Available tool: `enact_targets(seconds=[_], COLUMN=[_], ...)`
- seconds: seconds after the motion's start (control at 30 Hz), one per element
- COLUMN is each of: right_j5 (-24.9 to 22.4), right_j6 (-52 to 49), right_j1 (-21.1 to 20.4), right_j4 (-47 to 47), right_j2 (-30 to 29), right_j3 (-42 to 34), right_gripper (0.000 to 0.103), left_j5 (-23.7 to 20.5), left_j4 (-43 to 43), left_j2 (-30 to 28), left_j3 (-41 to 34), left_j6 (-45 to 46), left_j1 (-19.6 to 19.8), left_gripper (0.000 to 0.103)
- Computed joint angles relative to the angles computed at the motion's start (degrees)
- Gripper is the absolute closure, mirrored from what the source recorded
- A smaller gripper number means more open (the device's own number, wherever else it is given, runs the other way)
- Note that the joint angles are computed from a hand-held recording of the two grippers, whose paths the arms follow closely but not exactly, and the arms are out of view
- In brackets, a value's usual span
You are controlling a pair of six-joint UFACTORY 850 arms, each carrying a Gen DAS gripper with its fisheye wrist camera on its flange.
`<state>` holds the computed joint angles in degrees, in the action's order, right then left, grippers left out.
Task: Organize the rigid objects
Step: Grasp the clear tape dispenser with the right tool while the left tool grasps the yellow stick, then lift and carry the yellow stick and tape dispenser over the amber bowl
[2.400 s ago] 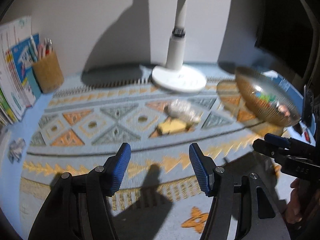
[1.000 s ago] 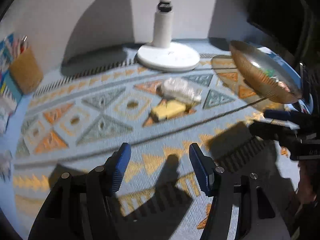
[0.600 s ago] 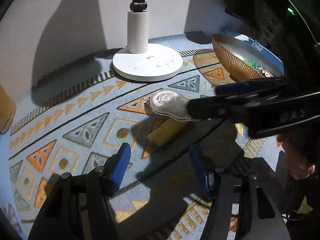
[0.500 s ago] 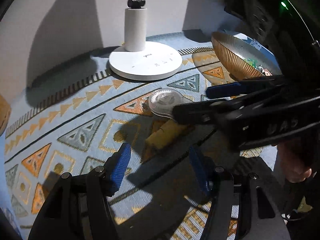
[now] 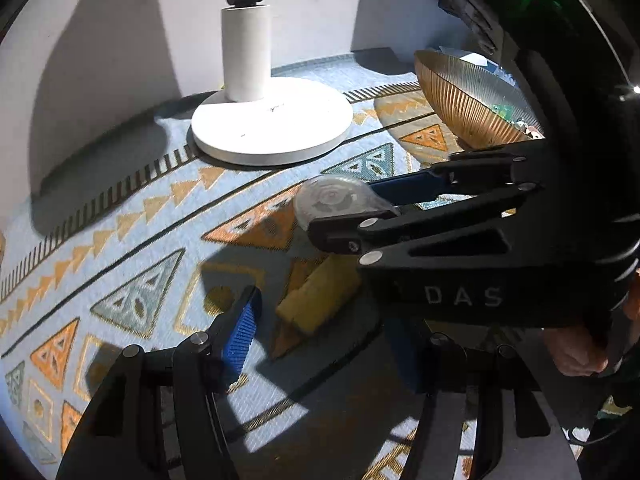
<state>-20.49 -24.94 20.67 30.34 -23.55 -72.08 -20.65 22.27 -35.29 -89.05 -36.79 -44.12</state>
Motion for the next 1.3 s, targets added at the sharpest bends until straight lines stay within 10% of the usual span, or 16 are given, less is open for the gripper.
enact_targets(seconds=[0.27, 0.6, 0.93, 1.3], right_j5=[1.83, 4.07, 3.4, 10.1], right_j6=[4.21, -6.22, -28.8, -25.77], right_j1=[-4.63, -6.33, -8.98, -4.78], right_j4=[0.74, 7.87, 25.56, 17.4], right_j2=[4.67, 13.81, 23.19, 25.12], right_j3=[5.33, 15.83, 26.46, 31.22], right_gripper=[0.057, 0.057, 0.057, 0.056], left_j5=[-3.46, -10.75, -13.76, -17.83], left_j4=[5.12, 14.47, 22.84, 26.83], left_j2=[-3.62, -4.05, 3.46, 2.45], left_j3=[-5.03, -6.19, 4.3, 4.49], left_j6=[-3.12, -19.53, -42.97, -46.47], left_j1=[-1.55, -4.36, -9.26, -11.68], left_gripper=[0.048, 0.08, 0.081, 0.08])
